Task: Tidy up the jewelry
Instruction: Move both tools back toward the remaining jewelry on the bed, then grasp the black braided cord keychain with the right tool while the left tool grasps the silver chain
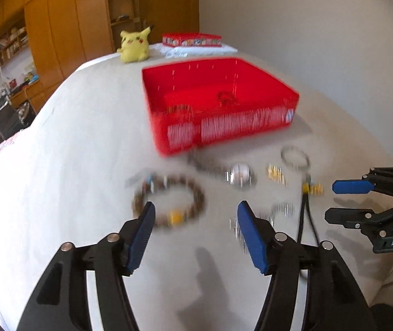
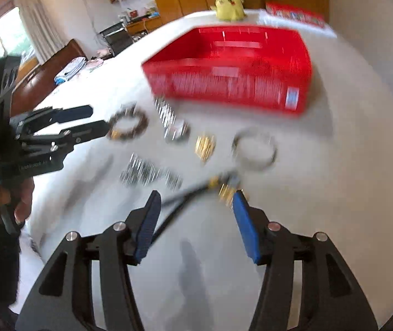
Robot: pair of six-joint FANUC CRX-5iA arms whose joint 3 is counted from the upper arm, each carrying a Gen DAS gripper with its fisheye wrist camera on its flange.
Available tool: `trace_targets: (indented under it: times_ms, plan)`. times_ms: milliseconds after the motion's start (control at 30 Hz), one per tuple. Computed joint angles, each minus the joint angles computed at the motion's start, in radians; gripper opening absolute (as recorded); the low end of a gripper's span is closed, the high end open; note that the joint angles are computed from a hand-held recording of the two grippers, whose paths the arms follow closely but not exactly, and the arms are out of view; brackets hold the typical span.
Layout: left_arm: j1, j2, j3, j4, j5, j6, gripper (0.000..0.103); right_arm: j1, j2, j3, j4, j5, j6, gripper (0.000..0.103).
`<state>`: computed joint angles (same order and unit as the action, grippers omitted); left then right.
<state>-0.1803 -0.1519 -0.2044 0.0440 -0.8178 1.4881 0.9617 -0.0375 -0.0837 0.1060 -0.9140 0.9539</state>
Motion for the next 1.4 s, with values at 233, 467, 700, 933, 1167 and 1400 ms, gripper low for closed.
trace_targets:
  times_ms: [233, 467, 700, 933, 1167, 1400]
  plan:
    - [-0.003, -0.087, -0.098, 0.022, 0.028, 0.048, 0.064, 0.051, 0.021, -0.019, 0.042, 0.029, -0.146, 0.065]
    - [-0.021, -0.103, -0.105, 0.0, 0.035, 0.055, 0.065, 0.053, 0.089, 0.01, 0.138, 0.028, -0.207, 0.067]
    - [-0.016, -0.087, -0.113, 0.045, 0.042, 0.015, 0.065, 0.075, 0.099, -0.004, 0.227, -0.024, -0.111, 0.025]
    - [-0.04, 0.0, -0.098, 0.135, 0.043, -0.052, 0.066, 0.016, 0.061, -0.008, 0.113, -0.013, -0.003, 0.002]
    - [-0.118, 0.105, 0.022, -0.008, 0.001, 0.08, 0.067, -0.018, 0.033, -0.021, 0.028, 0.027, 0.063, 0.002]
    - [-0.154, 0.138, 0.08, -0.104, -0.023, 0.185, 0.044, -0.04, 0.024, -0.017, -0.032, 0.04, 0.112, 0.003]
